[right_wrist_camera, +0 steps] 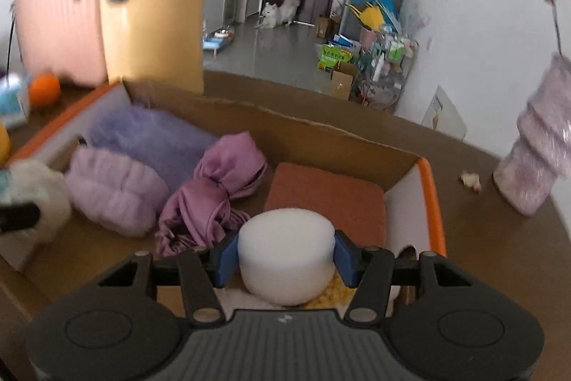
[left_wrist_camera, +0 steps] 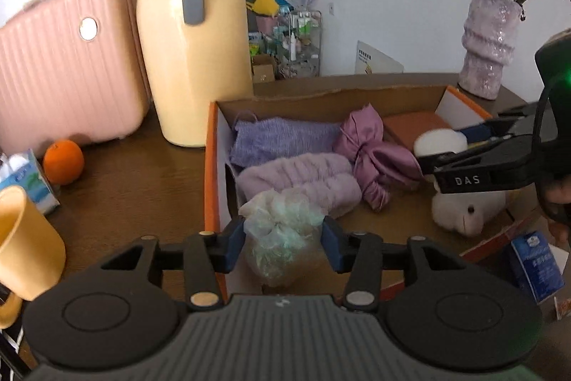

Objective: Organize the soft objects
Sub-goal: 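Carry the foam cylinder with the right tool into the box while the left tool carries the mesh pouch in, then open both tools and withdraw them from the box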

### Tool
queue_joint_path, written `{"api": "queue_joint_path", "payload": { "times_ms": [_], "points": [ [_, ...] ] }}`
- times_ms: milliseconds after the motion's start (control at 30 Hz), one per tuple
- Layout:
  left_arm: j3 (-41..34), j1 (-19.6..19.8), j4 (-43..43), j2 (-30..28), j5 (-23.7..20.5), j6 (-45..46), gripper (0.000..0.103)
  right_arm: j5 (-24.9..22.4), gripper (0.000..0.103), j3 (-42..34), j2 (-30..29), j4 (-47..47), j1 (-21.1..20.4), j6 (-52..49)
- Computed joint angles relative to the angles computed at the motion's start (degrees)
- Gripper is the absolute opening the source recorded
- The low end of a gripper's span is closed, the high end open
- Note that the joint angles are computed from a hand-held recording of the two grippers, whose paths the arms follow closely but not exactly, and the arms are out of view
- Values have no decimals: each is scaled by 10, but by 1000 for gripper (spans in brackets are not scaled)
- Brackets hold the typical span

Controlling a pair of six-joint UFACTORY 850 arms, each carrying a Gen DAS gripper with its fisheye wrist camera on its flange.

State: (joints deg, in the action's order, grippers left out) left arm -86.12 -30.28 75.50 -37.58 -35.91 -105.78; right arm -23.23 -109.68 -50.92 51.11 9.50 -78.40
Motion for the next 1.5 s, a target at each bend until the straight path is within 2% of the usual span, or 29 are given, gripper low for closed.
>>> {"api": "queue_joint_path", "payload": {
  "times_ms": [33, 100, 200, 300, 333, 433, 500, 700, 833, 1033, 1167, 1267, 1367, 1500],
  "points": [
    [3, 0, 11, 0, 0, -8, 55, 10, 57, 10, 3, 22, 3, -31],
    [1, -2, 7, -1, -7, -2, 59, -5, 59, 1, -2, 10, 4, -24],
    [4, -3, 4, 10, -1, -6, 66, -94, 60, -64, -38, -62, -9, 85],
    [5, -15, 11, 22, -33, -7, 77, -87, 61, -46, -23, -48, -20, 70],
    [9, -20, 19, 30, -46, -12, 77, -87, 65, -34, -12, -32, -24, 57],
    [19, -34, 24, 58, -69, -16, 79, -69, 72, 22, 42, 58, -38, -36],
    [26, -45, 29, 77, -89, -23, 80, -65, 72, 54, 78, 110, -49, -89],
    [53, -94, 54, 121, -150, -59, 84, -97, 80, 152, 177, 259, -92, -233],
    [94, -137, 98, 135, -199, -143, 87, -146, 80, 236, 234, 355, -127, -333],
    [159, -224, 126, 123, -257, -297, 92, -276, 85, 436, 318, 491, -209, -509],
    [162, -267, 96, 89, -254, -317, 93, -334, 85, 543, 344, 497, -268, -590],
    [165, -296, 76, 79, -242, -352, 93, -363, 85, 592, 343, 479, -308, -631],
    [162, -306, 65, 76, -227, -369, 93, -355, 85, 628, 346, 478, -337, -692],
    [132, -301, 51, 59, -242, -337, 93, -353, 85, 636, 342, 459, -351, -701]
  ]
}}
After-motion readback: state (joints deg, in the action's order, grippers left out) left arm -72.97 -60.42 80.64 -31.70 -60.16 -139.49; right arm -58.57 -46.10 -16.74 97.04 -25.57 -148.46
